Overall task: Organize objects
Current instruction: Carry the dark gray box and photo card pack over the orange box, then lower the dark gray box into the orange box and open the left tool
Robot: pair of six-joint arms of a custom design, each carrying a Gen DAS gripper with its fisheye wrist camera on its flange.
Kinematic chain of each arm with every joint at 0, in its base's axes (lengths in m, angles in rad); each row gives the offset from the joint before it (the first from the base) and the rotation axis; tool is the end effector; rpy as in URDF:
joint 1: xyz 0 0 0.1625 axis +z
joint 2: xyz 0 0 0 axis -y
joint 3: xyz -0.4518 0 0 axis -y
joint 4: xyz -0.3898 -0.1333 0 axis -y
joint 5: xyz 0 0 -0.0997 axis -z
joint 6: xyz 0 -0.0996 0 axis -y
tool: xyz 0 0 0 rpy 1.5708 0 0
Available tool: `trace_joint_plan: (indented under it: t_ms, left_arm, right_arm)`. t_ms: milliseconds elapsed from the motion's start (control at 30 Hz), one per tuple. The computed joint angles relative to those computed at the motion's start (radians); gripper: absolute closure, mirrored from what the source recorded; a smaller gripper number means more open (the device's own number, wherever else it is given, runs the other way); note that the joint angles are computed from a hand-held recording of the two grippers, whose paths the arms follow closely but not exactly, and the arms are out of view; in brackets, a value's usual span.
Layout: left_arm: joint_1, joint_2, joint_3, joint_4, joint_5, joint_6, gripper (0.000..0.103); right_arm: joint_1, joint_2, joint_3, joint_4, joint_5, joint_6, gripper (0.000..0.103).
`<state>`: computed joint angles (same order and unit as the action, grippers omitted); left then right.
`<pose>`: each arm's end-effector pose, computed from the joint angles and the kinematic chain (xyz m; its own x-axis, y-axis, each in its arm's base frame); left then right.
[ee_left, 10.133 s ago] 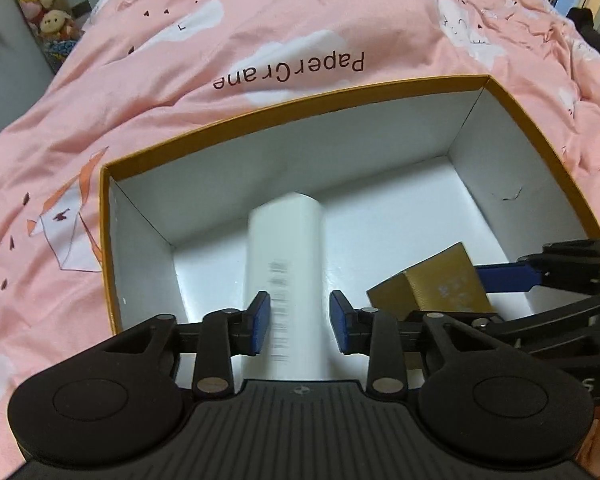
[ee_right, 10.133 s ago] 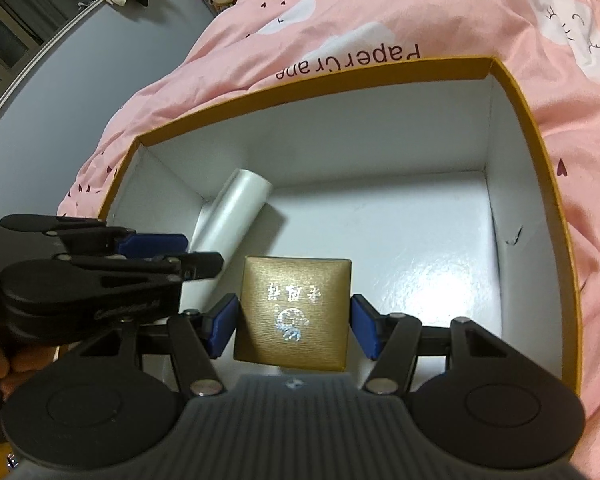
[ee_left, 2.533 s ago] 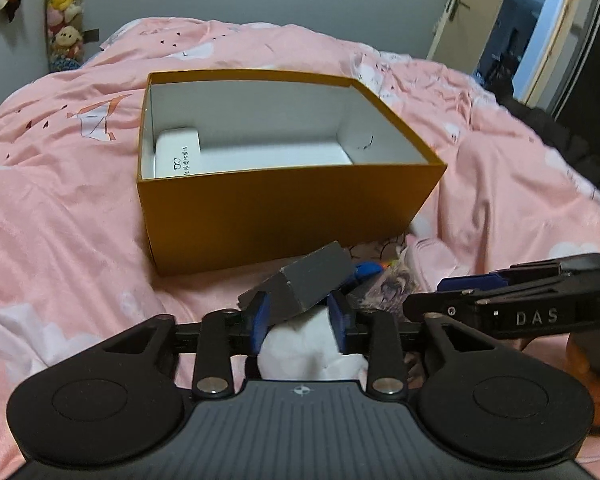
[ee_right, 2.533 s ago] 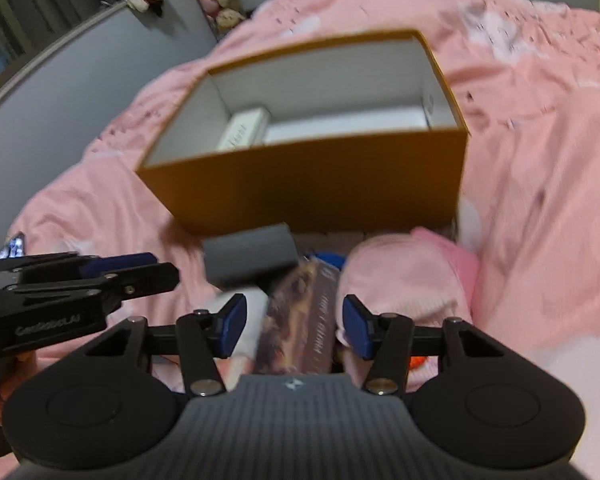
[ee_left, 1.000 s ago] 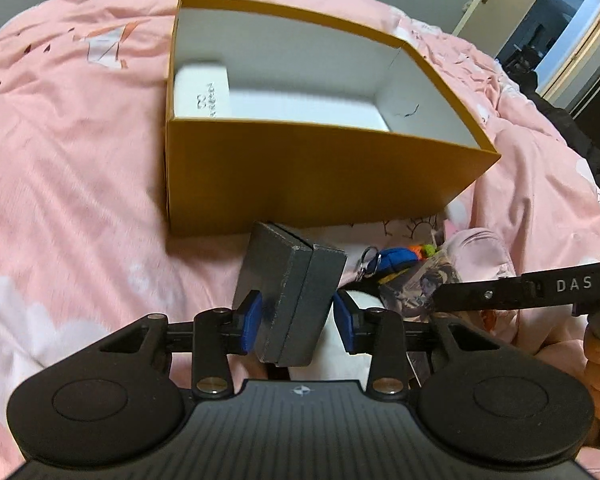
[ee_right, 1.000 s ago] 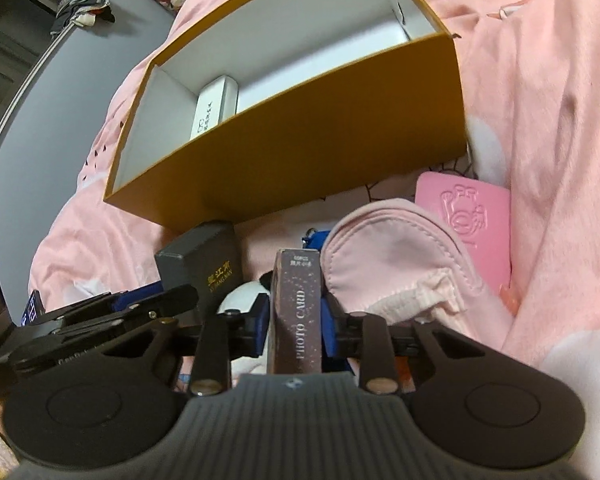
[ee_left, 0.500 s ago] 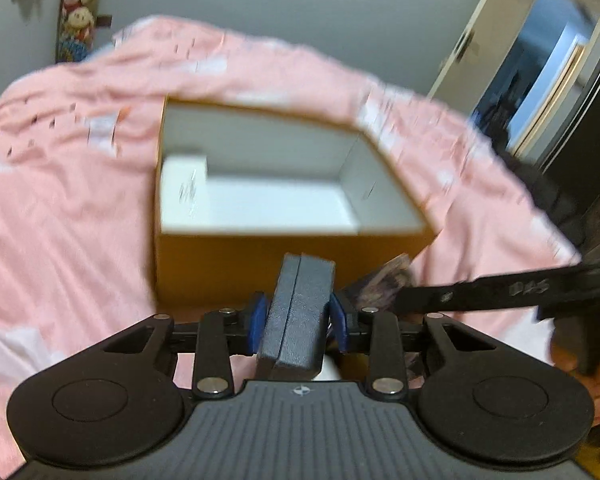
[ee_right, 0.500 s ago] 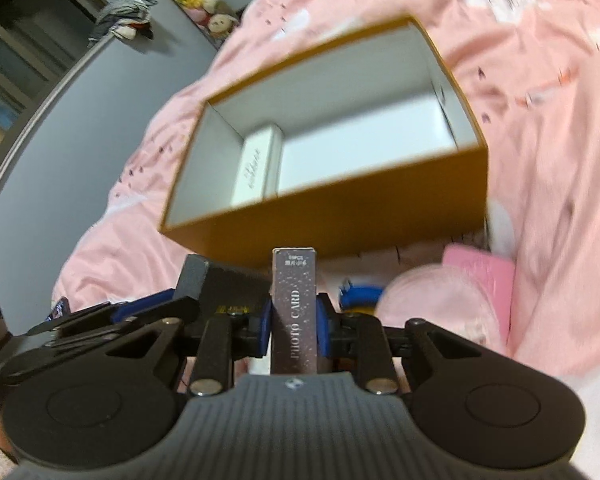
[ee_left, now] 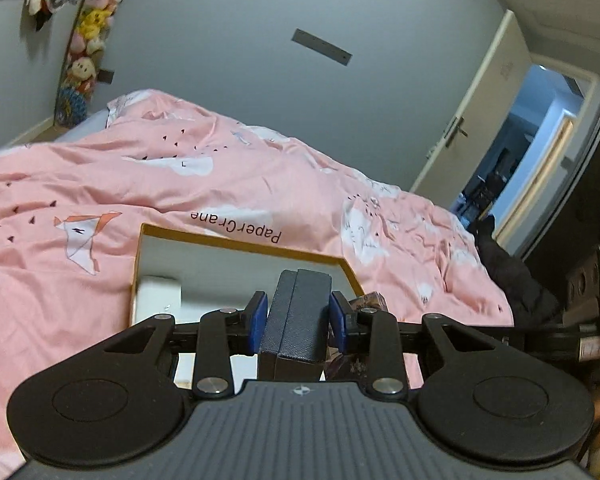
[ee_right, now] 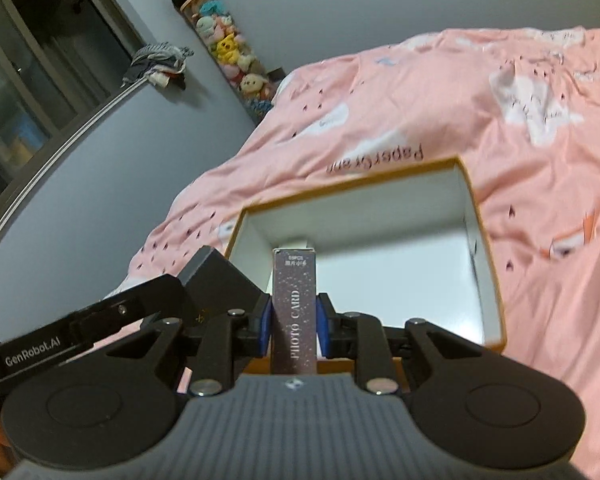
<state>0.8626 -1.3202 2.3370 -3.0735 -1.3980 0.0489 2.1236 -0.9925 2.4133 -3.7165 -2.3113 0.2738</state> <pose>-0.1792 -0.4405 0.2285 -0.7714 0.6119 -0.1747 0.6136 0.6425 -0.4590 0.2813 -0.3300 0.1665 -0.9372 0.1657 0.3069 -0.1450 0.6152 -0.7749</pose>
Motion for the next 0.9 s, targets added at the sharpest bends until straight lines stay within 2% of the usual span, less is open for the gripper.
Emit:
trace_joint_plan:
  t_ms: [100, 300, 500, 833, 900]
  left_arm:
    - [0.033, 0.066, -0.054, 0.013, -0.024, -0.020, 0.066]
    - [0.084, 0.179, -0.139, 0.070, -0.037, 0.027, 0.066]
    - [0.131, 0.256, -0.230, 0.208, -0.045, 0.071, 0.066]
    - [0.169, 0.370, -0.397, 0.453, -0.046, 0.116, 0.066]
    - [0.173, 0.386, -0.421, 0.470, -0.038, 0.119, 0.065]
  right_arm:
    - [-0.043, 0.004, -0.022, 0.001, 0.002, -0.012, 0.079]
    - [-0.142, 0.032, -0.053, 0.022, 0.024, -0.026, 0.079]
    - [-0.236, 0.056, -0.070, 0.026, 0.076, -0.043, 0.079]
    - [-0.316, 0.074, -0.104, 0.054, 0.105, -0.106, 0.079]
    - [-0.328, 0.075, -0.109, 0.064, 0.118, -0.114, 0.079]
